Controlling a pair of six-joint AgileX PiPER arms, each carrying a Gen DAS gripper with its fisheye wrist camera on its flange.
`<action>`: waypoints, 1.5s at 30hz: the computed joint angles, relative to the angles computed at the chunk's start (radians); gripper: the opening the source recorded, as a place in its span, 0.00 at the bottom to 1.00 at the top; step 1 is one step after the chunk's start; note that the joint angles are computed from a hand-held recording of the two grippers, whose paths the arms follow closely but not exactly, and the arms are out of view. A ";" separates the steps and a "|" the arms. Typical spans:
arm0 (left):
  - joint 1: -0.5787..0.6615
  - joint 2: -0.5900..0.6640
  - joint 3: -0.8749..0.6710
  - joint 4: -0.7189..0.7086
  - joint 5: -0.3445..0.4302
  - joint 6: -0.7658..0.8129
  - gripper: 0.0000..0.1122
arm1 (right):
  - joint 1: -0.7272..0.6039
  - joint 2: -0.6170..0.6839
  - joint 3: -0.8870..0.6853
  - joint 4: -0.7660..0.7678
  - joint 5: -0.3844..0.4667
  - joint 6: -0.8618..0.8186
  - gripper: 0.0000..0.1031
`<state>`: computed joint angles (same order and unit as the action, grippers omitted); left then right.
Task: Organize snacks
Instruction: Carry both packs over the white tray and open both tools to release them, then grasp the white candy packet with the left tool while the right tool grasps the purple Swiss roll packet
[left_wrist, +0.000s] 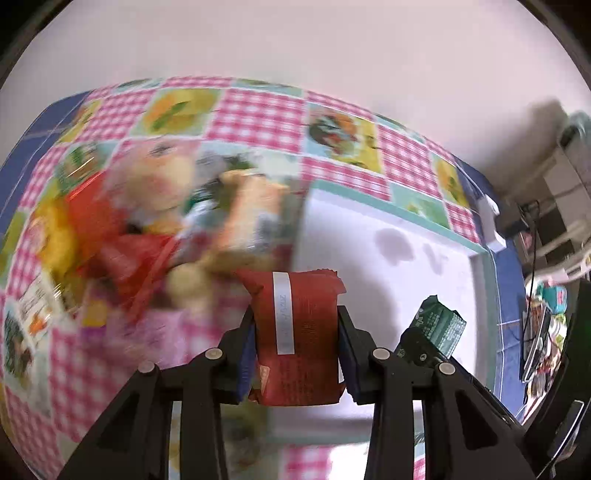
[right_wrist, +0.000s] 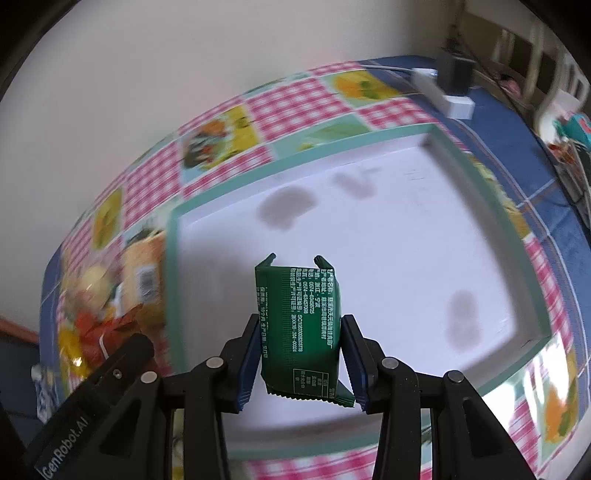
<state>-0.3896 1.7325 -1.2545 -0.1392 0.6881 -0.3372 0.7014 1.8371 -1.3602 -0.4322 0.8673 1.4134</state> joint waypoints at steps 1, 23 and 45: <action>-0.020 0.013 -0.020 0.013 0.000 -0.013 0.37 | -0.015 -0.006 0.010 -0.001 -0.005 0.003 0.43; -0.039 0.123 -0.241 0.108 0.091 -0.120 0.64 | -0.109 -0.011 -0.008 -0.016 0.006 -0.039 0.55; 0.429 -0.234 0.256 0.202 0.079 -0.207 0.84 | 0.162 0.123 -0.214 0.028 0.060 -0.070 0.72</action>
